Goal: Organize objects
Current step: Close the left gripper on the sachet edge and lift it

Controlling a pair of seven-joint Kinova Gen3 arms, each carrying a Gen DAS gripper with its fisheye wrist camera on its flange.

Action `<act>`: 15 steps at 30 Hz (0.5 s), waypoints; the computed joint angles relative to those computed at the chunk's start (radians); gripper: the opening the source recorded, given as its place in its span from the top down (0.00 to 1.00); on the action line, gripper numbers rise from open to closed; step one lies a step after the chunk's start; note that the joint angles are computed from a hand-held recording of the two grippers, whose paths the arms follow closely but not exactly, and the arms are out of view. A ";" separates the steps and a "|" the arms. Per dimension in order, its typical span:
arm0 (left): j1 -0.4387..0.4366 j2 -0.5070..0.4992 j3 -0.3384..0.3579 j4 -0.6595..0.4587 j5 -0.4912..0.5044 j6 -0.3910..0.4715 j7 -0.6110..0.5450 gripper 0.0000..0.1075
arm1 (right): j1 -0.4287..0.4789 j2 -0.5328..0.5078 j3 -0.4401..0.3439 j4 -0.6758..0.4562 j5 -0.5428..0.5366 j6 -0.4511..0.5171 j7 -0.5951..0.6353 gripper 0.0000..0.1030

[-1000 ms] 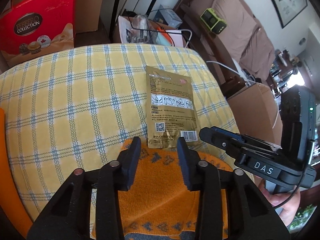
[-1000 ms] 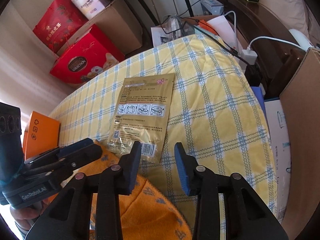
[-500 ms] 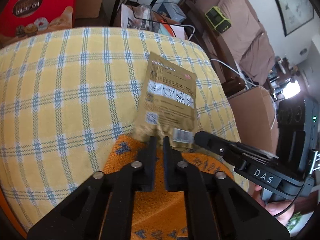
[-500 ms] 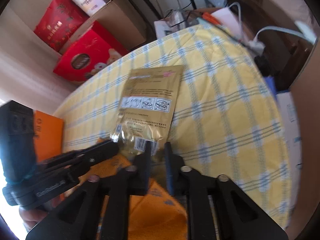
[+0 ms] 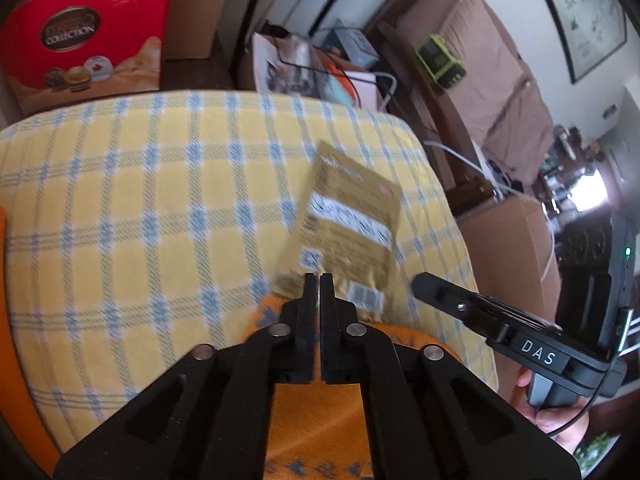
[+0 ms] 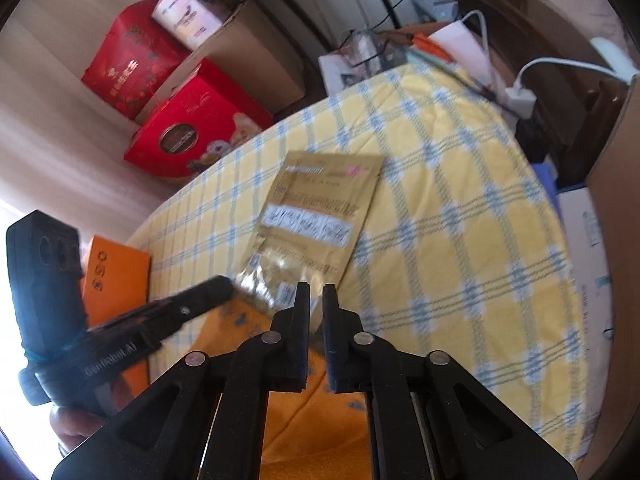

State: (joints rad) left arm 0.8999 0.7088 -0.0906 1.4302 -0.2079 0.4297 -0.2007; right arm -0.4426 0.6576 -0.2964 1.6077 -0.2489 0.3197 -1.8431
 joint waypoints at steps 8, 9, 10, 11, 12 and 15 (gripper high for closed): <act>-0.042 0.049 0.033 -0.073 0.011 0.059 -0.041 0.74 | -0.047 0.015 0.070 -0.030 0.028 0.013 -0.077 0.75; -0.036 0.052 0.025 -0.072 0.006 0.044 -0.037 0.71 | -0.047 0.017 0.071 -0.033 0.031 0.015 -0.082 0.73; -0.035 0.050 0.025 -0.067 0.006 0.032 -0.040 0.65 | -0.047 0.020 0.070 -0.037 0.034 0.018 -0.086 0.73; -0.038 0.050 0.027 -0.064 0.006 0.017 -0.047 0.64 | -0.044 0.023 0.066 -0.041 0.036 0.020 -0.086 0.73; -0.040 0.053 0.031 -0.069 0.008 0.018 -0.058 0.64 | -0.043 0.027 0.065 -0.044 0.039 0.022 -0.087 0.73; -0.060 0.057 0.053 -0.069 0.025 -0.002 -0.093 0.70 | -0.031 0.037 0.048 -0.044 0.035 0.011 -0.085 0.73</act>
